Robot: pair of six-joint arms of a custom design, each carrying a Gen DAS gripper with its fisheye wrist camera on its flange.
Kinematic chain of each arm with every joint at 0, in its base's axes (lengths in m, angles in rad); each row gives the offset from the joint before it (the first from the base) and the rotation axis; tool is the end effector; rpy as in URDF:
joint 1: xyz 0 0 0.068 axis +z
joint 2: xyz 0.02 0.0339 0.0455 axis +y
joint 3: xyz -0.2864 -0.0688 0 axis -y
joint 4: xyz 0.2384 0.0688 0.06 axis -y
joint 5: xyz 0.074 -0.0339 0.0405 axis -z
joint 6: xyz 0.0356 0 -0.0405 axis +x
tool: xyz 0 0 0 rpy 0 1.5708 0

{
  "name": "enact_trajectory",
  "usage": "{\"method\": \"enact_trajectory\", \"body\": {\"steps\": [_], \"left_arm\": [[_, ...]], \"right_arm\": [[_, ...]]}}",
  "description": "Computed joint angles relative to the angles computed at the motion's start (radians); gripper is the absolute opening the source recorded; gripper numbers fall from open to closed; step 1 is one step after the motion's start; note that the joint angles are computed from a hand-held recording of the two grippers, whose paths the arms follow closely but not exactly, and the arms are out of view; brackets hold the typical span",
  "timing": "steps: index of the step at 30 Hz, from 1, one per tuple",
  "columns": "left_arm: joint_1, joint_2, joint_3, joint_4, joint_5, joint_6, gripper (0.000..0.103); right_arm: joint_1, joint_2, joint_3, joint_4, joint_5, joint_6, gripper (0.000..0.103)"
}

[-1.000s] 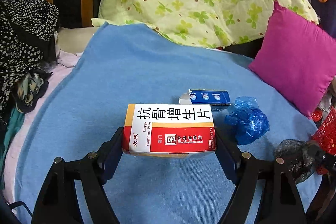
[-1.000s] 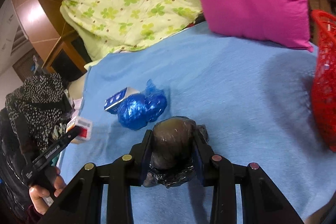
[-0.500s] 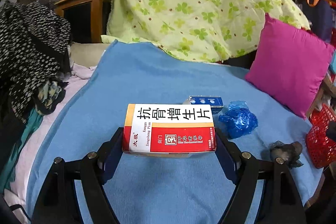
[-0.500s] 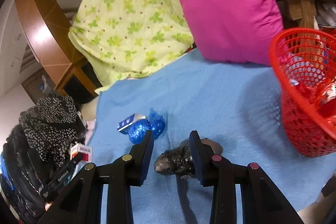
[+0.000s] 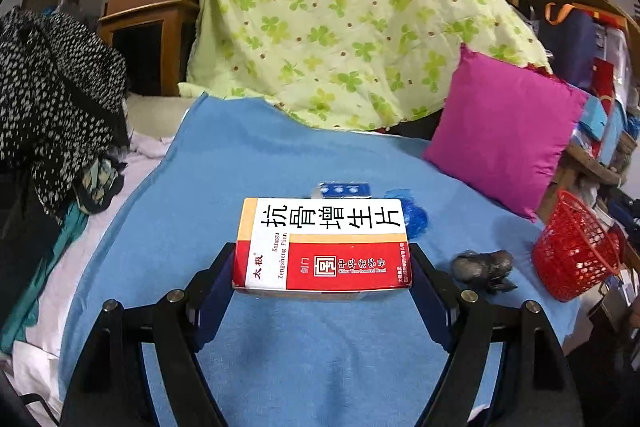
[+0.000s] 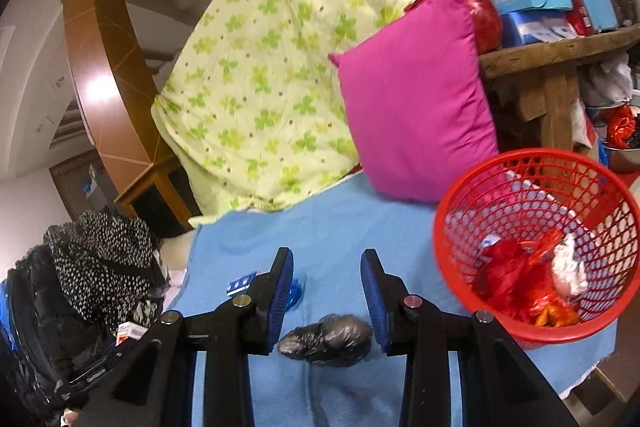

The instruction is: Collect trash

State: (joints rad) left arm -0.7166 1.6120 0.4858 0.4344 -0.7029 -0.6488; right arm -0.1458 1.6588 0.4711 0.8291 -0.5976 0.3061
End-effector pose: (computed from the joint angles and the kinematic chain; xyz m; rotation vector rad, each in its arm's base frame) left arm 0.2160 -0.1576 0.1457 -0.2836 2.0598 -0.0249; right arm 0.2867 -0.0218 0.1638 0.0300 1.9226 0.6817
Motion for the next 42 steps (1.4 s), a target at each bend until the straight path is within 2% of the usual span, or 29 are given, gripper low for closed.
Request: {"method": "enact_trajectory", "body": {"steps": [4,8,11,13,15,16,17,18,22,24,28,29,30,31,32,33,36,41,42], "left_arm": [[-0.05,-0.026,0.07,-0.072,-0.035,0.029,0.082],[-0.1,0.02,0.169,-0.101,-0.036,0.08,0.082],[-0.112,0.098,0.256,-0.115,-0.01,0.1,0.082],[-0.111,0.135,0.292,-0.122,0.013,0.091,0.082],[-0.113,0.166,0.312,-0.125,0.025,0.084,0.082],[-0.114,0.184,0.318,-0.13,0.029,0.083,0.082],[-0.116,0.193,0.32,-0.137,0.03,0.079,0.082],[-0.121,0.199,0.325,-0.146,0.027,0.074,0.082],[-0.115,0.2,0.284,-0.12,0.04,0.047,0.082],[-0.108,0.201,0.266,-0.11,0.047,0.036,0.082],[-0.11,0.213,0.265,-0.132,0.043,0.02,0.082],[-0.112,0.214,0.264,-0.136,0.039,0.02,0.082],[-0.118,0.215,0.265,-0.143,0.03,0.019,0.082],[-0.12,0.214,0.265,-0.149,0.024,0.017,0.082],[-0.119,0.213,0.266,-0.152,0.026,0.017,0.082],[-0.119,0.21,0.267,-0.156,0.03,0.013,0.082],[-0.123,0.205,0.281,-0.173,0.028,0.011,0.082],[-0.144,0.211,0.345,-0.231,0.019,0.012,0.082],[-0.148,0.213,0.37,-0.248,0.024,0.017,0.082]], "right_arm": [[-0.059,0.015,-0.001,0.033,-0.057,0.036,0.038],[-0.13,0.036,0.009,0.032,-0.119,0.04,0.038],[-0.143,0.072,0.063,-0.06,-0.177,0.016,0.04],[-0.093,0.122,0.134,-0.178,-0.191,-0.024,0.04],[-0.025,0.182,0.191,-0.241,-0.174,-0.064,0.041],[0.009,0.215,0.222,-0.271,-0.165,-0.076,0.046],[0.049,0.255,0.275,-0.34,-0.145,-0.096,0.064],[0.094,0.301,0.339,-0.421,-0.098,-0.107,0.07],[0.181,0.446,0.54,-0.603,0.014,-0.099,0.07],[0.188,0.518,0.629,-0.658,-0.024,-0.049,0.07],[0.223,0.594,0.717,-0.7,0.012,0.027,0.07],[0.232,0.603,0.725,-0.714,0.024,0.028,0.066],[0.244,0.606,0.724,-0.72,0.048,0.025,0.046],[0.257,0.6,0.718,-0.72,0.074,0.017,0.037],[0.269,0.592,0.71,-0.722,0.104,0.002,0.035],[0.276,0.572,0.681,-0.691,0.128,0.001,0.03],[0.278,0.5,0.579,-0.566,0.151,-0.009,0.026],[0.213,0.316,0.316,-0.209,0.126,-0.006,0.025],[0.179,0.24,0.214,-0.064,0.129,0.007,0.025]]}}
